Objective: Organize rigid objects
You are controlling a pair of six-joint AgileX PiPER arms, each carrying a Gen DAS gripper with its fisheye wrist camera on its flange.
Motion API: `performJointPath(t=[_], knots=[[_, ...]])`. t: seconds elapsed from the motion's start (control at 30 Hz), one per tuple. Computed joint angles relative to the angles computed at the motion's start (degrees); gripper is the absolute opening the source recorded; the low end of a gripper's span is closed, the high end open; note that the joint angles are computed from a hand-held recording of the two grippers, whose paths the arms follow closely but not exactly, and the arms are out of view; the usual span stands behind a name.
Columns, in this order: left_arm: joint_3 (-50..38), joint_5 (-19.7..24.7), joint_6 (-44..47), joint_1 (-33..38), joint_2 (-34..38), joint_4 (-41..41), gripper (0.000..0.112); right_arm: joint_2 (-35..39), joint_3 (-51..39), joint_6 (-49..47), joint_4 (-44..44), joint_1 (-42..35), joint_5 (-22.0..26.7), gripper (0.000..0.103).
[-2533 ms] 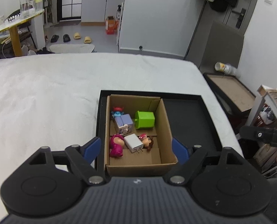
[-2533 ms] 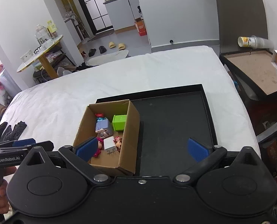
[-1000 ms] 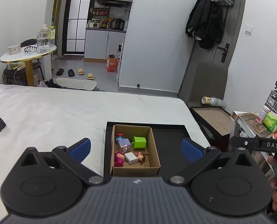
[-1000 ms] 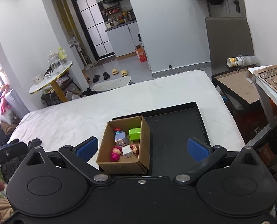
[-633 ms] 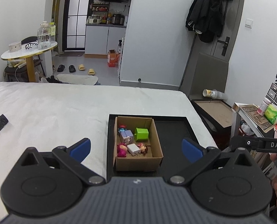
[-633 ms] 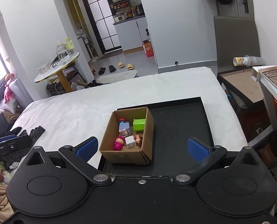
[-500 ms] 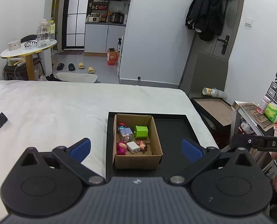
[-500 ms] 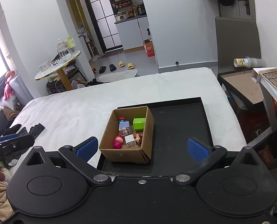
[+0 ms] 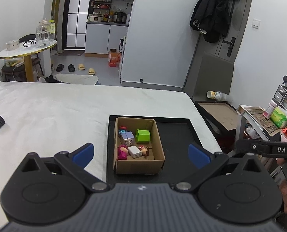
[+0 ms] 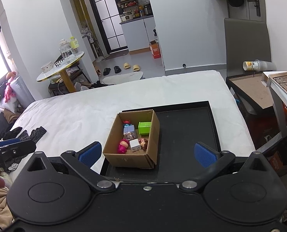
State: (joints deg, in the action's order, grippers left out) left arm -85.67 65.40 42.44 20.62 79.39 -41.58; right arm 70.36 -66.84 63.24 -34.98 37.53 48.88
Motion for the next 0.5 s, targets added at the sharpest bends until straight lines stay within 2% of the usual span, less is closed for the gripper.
performJointPath(t=[0.5], knots=[[0.31,-0.37,0.15,-0.1,0.13,0.31,0.103,-0.38,0.78,-0.28,0.3,-0.25,-0.83,0.103]])
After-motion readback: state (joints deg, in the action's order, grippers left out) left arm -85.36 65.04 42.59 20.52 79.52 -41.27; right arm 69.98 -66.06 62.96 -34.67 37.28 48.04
